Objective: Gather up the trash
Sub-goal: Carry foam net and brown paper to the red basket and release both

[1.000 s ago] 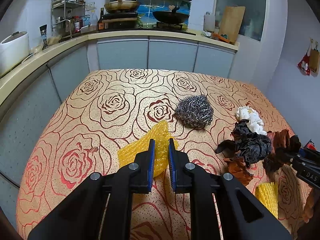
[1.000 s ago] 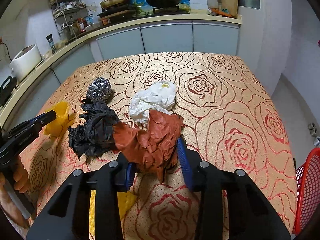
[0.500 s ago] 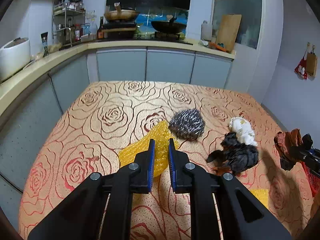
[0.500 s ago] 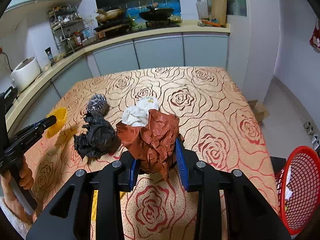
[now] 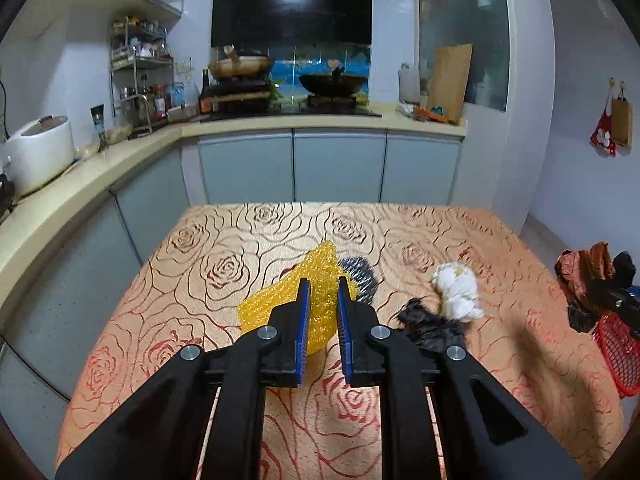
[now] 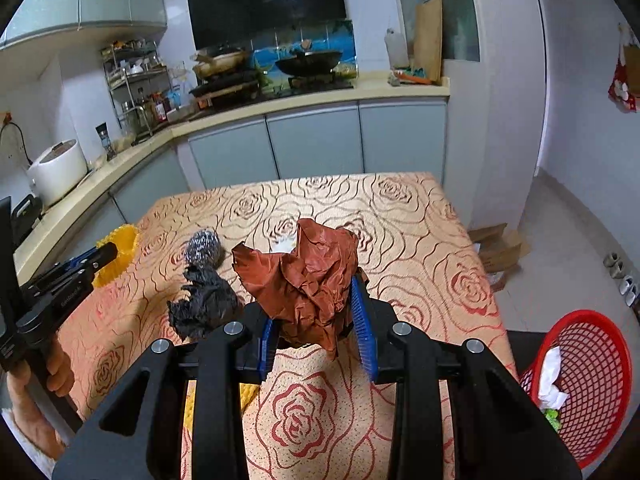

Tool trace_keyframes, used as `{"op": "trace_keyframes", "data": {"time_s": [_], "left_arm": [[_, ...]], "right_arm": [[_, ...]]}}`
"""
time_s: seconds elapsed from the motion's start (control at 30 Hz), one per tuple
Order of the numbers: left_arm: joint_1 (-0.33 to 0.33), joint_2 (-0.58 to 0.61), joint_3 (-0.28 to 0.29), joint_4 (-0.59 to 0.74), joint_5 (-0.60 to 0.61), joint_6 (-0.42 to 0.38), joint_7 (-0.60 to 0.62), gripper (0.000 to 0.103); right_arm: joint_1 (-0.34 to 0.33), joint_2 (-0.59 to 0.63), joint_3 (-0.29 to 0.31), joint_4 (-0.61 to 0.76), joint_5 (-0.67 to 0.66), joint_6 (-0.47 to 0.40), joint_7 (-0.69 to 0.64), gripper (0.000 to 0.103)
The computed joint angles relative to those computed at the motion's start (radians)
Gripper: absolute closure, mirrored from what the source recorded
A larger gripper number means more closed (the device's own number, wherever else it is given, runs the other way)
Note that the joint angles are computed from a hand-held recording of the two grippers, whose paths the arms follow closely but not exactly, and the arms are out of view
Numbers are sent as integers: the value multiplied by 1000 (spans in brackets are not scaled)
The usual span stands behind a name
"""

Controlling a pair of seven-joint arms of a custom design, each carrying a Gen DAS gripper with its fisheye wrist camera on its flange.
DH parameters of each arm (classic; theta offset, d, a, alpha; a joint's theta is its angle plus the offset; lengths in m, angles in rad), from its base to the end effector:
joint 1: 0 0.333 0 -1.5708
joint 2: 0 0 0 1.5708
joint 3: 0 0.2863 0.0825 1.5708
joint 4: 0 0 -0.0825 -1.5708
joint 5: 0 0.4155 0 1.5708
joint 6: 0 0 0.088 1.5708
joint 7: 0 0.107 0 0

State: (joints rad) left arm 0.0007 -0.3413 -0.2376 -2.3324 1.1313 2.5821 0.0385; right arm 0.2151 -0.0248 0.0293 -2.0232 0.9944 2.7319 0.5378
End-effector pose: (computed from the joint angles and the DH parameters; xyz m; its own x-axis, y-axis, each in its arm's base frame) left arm 0.5055 -0.1435 0.4806 0.4279 -0.9037 0.0134 -0.4637 -0.2322 -0.8550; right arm 0.6068 0.1185 0.4877 0.5294 -0.8365 -0.1413 -0.5549 -0.2154 -0.8036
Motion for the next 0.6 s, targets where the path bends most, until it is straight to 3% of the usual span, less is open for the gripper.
{"op": "trace_keyframes", "data": {"time_s": [0.27, 0.6], "left_arm": [[-29, -19, -37, 31, -1, -53, 3, 91], [-79, 50, -66, 139, 45, -79, 0, 91]], "right_arm": [[-10, -39, -20, -14, 71, -32, -46, 71], [-41, -71, -56, -25, 112, -44, -52, 71]]}}
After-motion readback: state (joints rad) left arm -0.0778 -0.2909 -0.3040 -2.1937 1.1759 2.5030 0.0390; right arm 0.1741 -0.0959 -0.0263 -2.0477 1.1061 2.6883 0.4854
